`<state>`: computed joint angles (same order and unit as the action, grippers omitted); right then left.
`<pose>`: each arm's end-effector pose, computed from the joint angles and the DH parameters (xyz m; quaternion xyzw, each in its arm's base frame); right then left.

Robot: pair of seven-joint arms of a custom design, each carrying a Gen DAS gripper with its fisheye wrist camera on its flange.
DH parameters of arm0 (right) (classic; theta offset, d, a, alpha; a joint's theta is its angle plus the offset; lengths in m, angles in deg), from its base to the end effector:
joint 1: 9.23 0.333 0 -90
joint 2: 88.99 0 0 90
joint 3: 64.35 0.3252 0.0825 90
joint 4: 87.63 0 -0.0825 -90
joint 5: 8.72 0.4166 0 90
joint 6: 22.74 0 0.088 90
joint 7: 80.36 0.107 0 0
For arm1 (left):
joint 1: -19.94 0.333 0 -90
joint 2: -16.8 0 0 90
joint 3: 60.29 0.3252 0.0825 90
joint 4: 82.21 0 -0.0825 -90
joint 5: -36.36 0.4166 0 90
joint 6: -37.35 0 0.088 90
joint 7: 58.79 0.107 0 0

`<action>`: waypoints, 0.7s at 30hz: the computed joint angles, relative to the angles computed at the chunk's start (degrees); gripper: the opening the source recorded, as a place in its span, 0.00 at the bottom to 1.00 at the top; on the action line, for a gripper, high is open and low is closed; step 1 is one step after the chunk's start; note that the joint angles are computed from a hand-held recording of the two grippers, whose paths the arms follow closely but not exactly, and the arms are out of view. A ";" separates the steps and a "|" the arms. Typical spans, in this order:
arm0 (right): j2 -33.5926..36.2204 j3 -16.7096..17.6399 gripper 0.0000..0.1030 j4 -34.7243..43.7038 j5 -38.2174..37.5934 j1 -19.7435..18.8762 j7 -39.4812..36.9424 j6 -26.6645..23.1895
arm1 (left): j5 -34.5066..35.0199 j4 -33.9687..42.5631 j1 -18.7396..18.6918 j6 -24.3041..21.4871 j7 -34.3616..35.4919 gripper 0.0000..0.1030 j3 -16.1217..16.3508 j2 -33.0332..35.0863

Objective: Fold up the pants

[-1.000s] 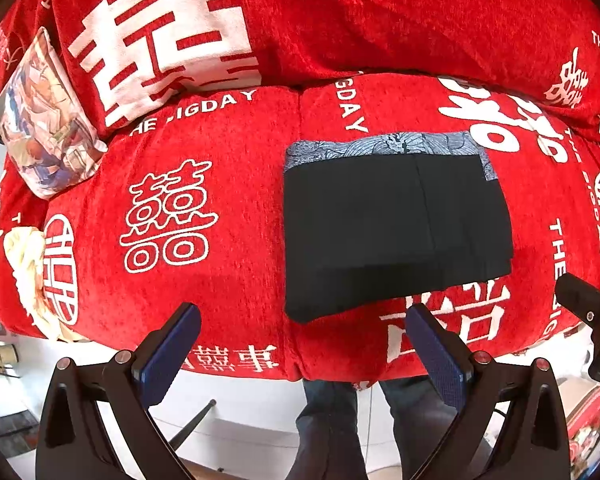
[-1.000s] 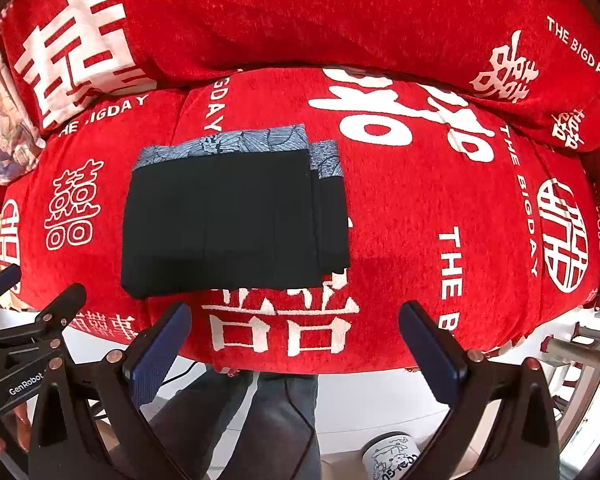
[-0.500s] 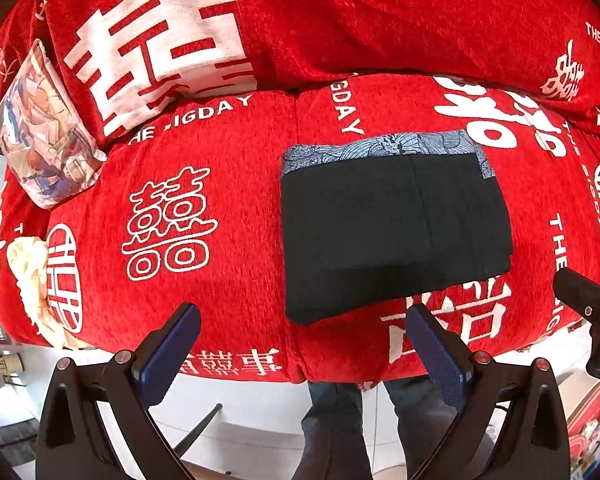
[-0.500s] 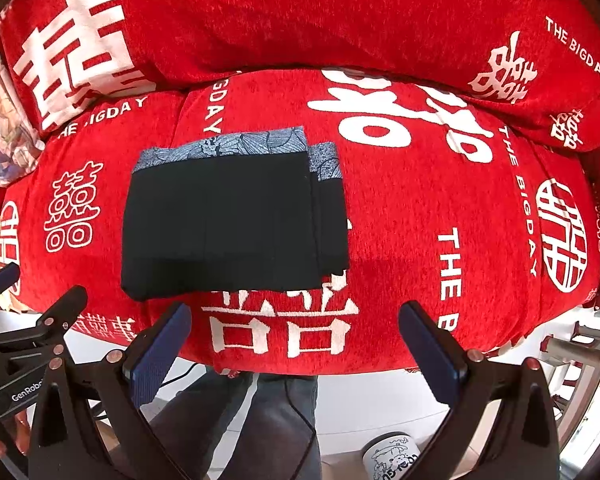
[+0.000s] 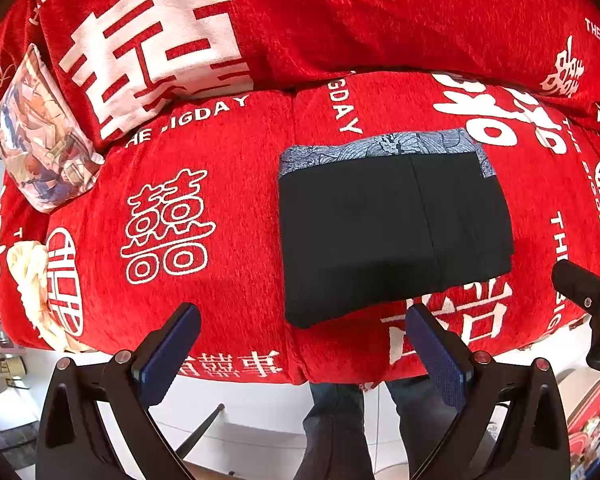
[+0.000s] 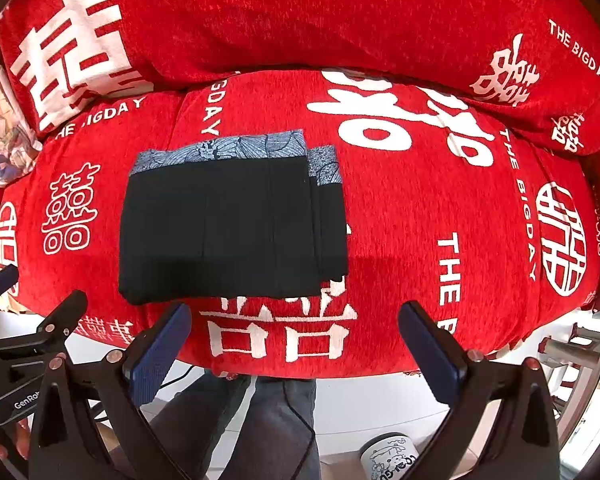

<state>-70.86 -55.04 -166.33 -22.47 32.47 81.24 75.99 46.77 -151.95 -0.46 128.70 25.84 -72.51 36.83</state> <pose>0.4663 0.5151 0.5487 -0.5762 0.8117 -0.0847 0.0440 0.6094 -0.3346 0.5947 -0.5252 0.8491 0.0086 0.0566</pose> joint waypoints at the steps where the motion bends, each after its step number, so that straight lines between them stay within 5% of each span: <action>1: 0.07 0.00 1.00 0.15 0.00 0.03 0.08 -0.06 | 0.04 -0.03 -0.02 0.03 0.04 1.00 -0.01 -0.01; 21: 0.25 -0.09 1.00 -0.02 0.53 -0.34 -0.90 0.24 | -0.17 1.01 -0.24 -0.31 0.70 1.00 0.03 0.75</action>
<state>-70.60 -55.13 -166.35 -21.94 32.13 80.33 76.23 46.60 -150.94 -0.70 128.40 26.54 -72.48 37.58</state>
